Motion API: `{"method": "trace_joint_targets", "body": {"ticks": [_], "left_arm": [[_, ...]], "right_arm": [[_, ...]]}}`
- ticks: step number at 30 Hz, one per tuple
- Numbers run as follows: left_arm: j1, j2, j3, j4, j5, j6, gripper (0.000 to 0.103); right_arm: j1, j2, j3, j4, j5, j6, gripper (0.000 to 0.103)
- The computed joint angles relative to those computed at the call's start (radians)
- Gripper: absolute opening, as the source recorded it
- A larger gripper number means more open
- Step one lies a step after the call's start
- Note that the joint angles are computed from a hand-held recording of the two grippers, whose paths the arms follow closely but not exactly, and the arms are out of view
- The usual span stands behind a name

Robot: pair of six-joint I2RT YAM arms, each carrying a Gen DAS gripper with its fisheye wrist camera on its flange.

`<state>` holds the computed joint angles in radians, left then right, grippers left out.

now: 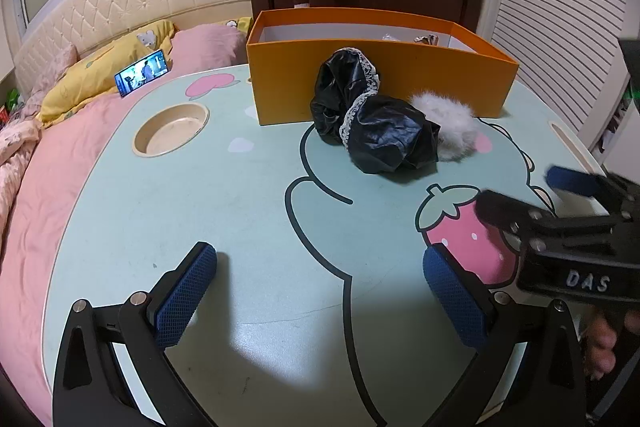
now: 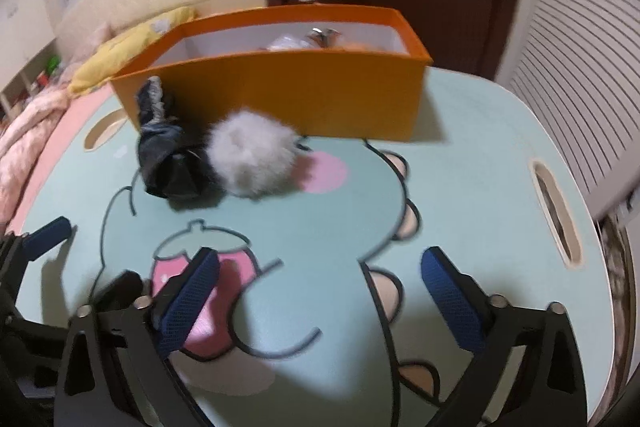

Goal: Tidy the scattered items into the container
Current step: 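Grasp the white fur ball with the right gripper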

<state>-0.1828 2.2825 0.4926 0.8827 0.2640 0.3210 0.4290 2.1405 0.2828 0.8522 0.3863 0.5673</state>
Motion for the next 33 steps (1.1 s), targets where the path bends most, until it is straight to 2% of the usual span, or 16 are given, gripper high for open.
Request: {"method": "trace_joint_targets", "body": {"ticks": [6,9,12,14,16,17,18,19,22,33], "left_arm": [[0.000,0.000,-0.001,0.002,-0.001,0.000,0.103],[-0.001,0.000,-0.001,0.002,-0.001,-0.001,0.103],[-0.001,0.000,-0.001,0.003,-0.001,-0.002,0.103],[-0.002,0.001,-0.002,0.003,-0.001,-0.002,0.103],[-0.002,0.000,-0.002,0.004,-0.001,-0.003,0.103],[-0.002,0.001,-0.002,0.004,-0.002,-0.003,0.103],[-0.002,0.001,-0.003,0.005,-0.002,-0.003,0.103],[-0.002,0.000,-0.003,0.005,-0.002,-0.003,0.103],[-0.004,0.000,-0.003,0.005,-0.003,-0.004,0.103],[-0.002,-0.013,0.005,-0.026,0.005,0.005,0.103]], "right_arm": [[-0.036,-0.062,0.067,-0.078,0.010,-0.120,0.086],[-0.070,-0.047,0.107,-0.084,-0.041,-0.176,0.079],[-0.082,-0.024,0.159,-0.114,-0.087,-0.217,0.077],[-0.079,-0.005,0.193,-0.132,-0.102,-0.237,0.070],[-0.077,0.020,0.226,-0.149,-0.134,-0.241,0.055],[-0.079,0.032,0.239,-0.152,-0.158,-0.242,0.050],[-0.084,0.037,0.239,-0.136,-0.184,-0.239,0.040],[-0.089,0.038,0.235,-0.119,-0.207,-0.234,0.037],[-0.079,0.036,0.212,-0.081,-0.207,-0.220,0.036],[-0.048,-0.028,-0.040,0.179,-0.107,-0.123,0.036]]}}
